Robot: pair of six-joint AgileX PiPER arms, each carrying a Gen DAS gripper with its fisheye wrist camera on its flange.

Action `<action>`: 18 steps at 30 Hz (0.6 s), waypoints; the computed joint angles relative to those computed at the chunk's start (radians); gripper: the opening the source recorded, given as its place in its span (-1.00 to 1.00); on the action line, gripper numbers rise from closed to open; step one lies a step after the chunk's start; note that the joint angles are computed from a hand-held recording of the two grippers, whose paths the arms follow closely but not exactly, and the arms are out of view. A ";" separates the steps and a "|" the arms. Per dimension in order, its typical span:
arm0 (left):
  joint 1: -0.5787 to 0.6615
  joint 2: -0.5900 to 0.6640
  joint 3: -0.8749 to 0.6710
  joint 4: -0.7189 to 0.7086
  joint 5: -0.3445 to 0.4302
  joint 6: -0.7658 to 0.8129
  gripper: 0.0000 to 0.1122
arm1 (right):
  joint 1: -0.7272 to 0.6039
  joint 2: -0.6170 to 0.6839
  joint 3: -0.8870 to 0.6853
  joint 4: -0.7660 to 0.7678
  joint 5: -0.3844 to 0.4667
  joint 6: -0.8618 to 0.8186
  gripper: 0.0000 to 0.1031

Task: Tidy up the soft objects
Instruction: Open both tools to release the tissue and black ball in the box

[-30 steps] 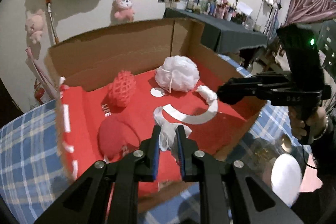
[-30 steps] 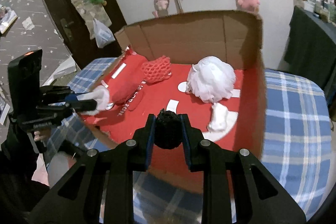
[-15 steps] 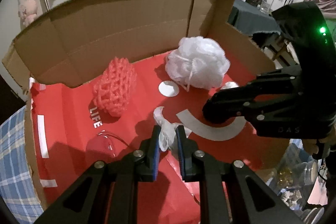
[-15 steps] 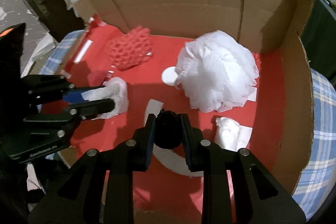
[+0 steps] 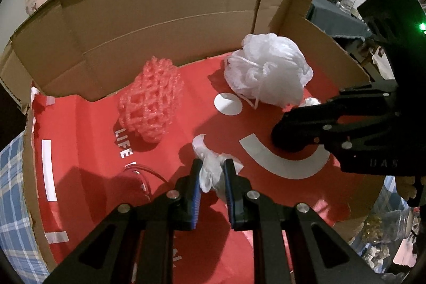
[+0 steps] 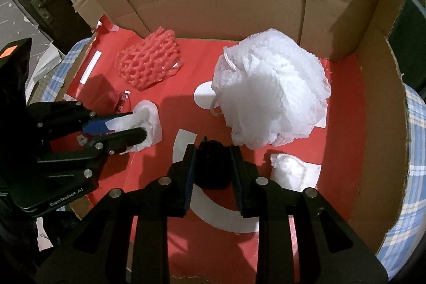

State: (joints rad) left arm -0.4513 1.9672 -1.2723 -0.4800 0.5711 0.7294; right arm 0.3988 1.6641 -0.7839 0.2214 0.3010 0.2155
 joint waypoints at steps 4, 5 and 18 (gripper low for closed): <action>-0.008 0.011 -0.009 0.015 -0.001 -0.025 -0.66 | 0.012 0.002 -0.006 -0.049 0.007 0.056 -0.49; -0.010 0.013 -0.010 0.016 -0.001 -0.028 -0.66 | 0.013 0.003 -0.007 -0.055 0.009 0.063 -0.48; -0.007 -0.002 -0.008 0.031 0.002 -0.064 -0.26 | 0.041 -0.011 0.019 -0.242 -0.012 0.259 0.22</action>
State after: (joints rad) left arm -0.4588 1.9656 -1.2804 -0.4490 0.5729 0.6658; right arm 0.4400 1.6533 -0.7645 -0.0210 0.2886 0.4749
